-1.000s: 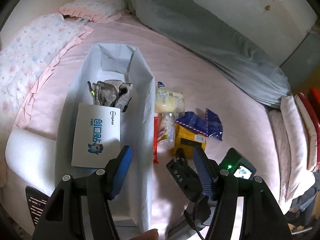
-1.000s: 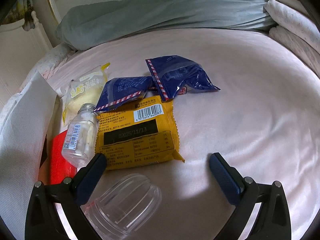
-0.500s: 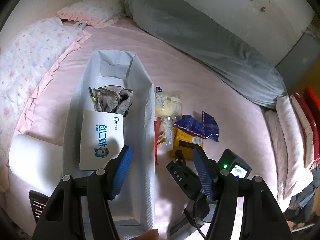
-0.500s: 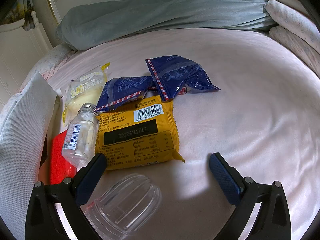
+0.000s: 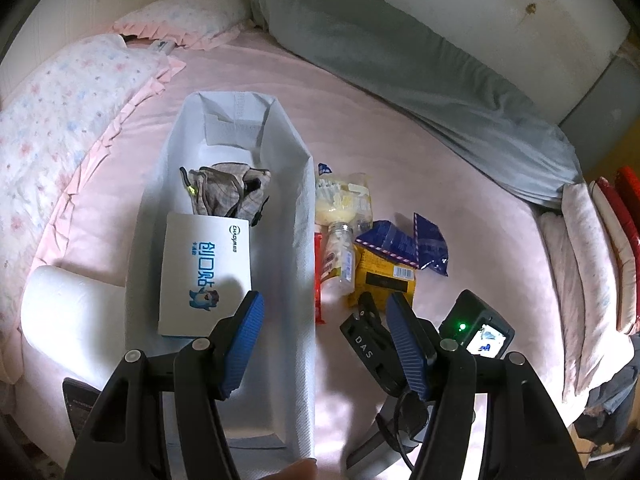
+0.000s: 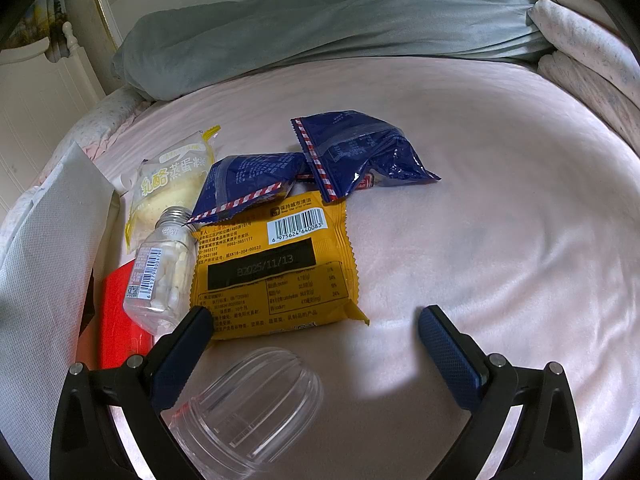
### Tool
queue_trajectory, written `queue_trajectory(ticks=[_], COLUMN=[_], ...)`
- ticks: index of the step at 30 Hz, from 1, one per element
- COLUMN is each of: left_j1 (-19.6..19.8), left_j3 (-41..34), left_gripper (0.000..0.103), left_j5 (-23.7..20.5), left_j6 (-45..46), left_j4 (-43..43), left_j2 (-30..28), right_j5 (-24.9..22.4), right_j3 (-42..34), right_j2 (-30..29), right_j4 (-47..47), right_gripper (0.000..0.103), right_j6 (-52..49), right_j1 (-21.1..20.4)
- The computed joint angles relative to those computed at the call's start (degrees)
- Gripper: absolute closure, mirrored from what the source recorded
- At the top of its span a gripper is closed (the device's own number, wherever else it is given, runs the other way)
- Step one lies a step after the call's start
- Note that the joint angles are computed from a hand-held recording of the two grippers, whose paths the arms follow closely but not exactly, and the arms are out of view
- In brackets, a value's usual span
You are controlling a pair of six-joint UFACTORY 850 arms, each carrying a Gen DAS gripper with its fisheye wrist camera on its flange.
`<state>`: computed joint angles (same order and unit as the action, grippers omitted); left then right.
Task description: Organize objects
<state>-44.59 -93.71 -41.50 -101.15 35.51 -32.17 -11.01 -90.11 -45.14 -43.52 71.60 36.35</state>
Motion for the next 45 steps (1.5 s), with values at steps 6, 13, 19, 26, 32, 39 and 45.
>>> queue_trajectory(ticks=[6,13,19,26,32,39,45], left_j1=[-0.2,-0.3,0.0,-0.1,-0.2,-0.2,-0.2], left_j3=[-2.4,-4.9,-6.9,-8.4,-8.6,-8.3,-8.0], left_gripper=[0.041,0.041,0.041,0.041,0.041,0.041,0.041], left_j5=[-1.9,-2.8,-1.6,-1.2,-1.4,-1.3,-1.2], left_j6=[2.5,5.5,6.7,8.4,8.2,8.0,7.6], left_j4=[-1.5,-3.9,-5.6,-7.0,-6.6,-6.7,-6.6], left_j2=[-1.5,-3.1,-4.5,-5.6,-5.7,-5.5,-5.3], right_j5=[-0.2,-0.4,-0.4,-0.5,-0.5,-0.7,-0.7], right_j3=[-0.3,-0.4,-0.4,-0.6,-0.7,-1.0,-1.0], right_j2=[-0.1,-0.2,-0.2,-0.3,-0.4,-0.5,-0.5], right_j4=[0.6,0.0,-0.1,-0.2,0.1,0.8,0.7], right_gripper=[0.000,0.000,0.000,0.000,0.000,0.000,0.000], right_j6=[-0.5,0.3,0.4,0.5,0.2,-0.5,-0.4], right_j1=[0.1,0.1,0.1,0.2,0.2,0.1,0.1])
